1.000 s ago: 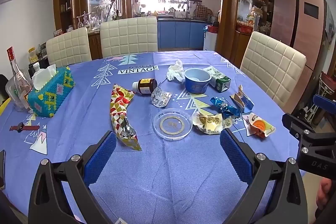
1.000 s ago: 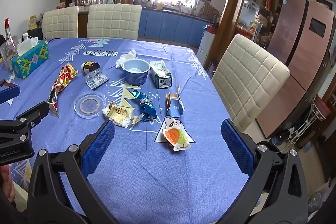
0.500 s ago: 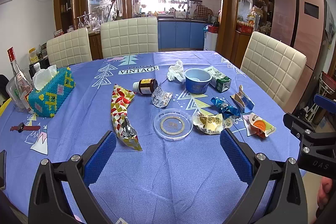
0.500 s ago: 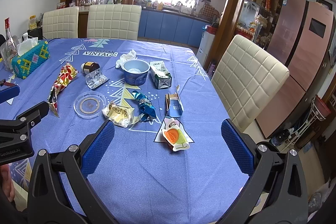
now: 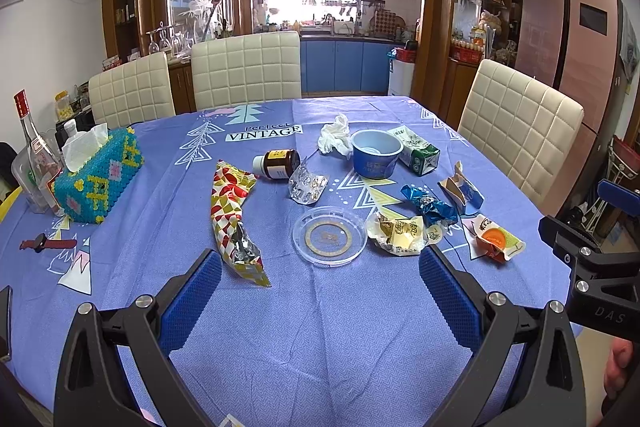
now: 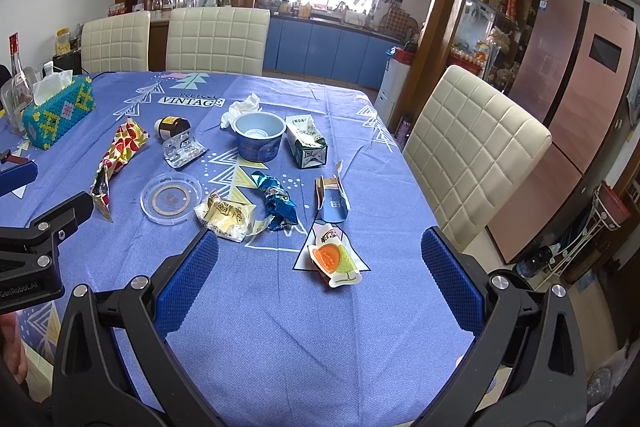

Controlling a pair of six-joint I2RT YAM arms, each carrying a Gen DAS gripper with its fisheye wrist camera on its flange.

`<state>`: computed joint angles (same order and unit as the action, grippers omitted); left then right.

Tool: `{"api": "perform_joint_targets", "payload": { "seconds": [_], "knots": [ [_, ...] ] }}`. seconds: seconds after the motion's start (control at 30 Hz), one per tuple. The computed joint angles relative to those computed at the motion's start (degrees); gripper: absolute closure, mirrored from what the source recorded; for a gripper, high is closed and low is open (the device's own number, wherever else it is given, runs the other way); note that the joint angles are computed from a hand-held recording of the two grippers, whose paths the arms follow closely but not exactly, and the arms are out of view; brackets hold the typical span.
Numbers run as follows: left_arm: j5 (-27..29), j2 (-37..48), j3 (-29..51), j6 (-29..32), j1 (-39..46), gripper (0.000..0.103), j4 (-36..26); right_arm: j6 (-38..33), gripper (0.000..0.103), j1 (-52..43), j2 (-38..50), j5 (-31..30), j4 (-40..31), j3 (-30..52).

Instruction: Collect trash

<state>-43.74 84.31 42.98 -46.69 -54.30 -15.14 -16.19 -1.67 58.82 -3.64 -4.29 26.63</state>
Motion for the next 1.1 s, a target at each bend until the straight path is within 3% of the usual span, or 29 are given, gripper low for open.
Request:
{"api": "perform_joint_targets", "payload": {
  "seconds": [0.5,1.1],
  "knots": [
    [0.1,-2.7,0.6,0.3,0.2,0.006,-3.1,-0.1,0.003,-0.9,0.4,-0.7,0.3,-0.1],
    [0.3,-0.3,-0.1,-0.4,0.0,0.007,-0.7,-0.2,0.003,-0.4,-0.3,-0.2,-0.1,-0.3]
  ]
}}
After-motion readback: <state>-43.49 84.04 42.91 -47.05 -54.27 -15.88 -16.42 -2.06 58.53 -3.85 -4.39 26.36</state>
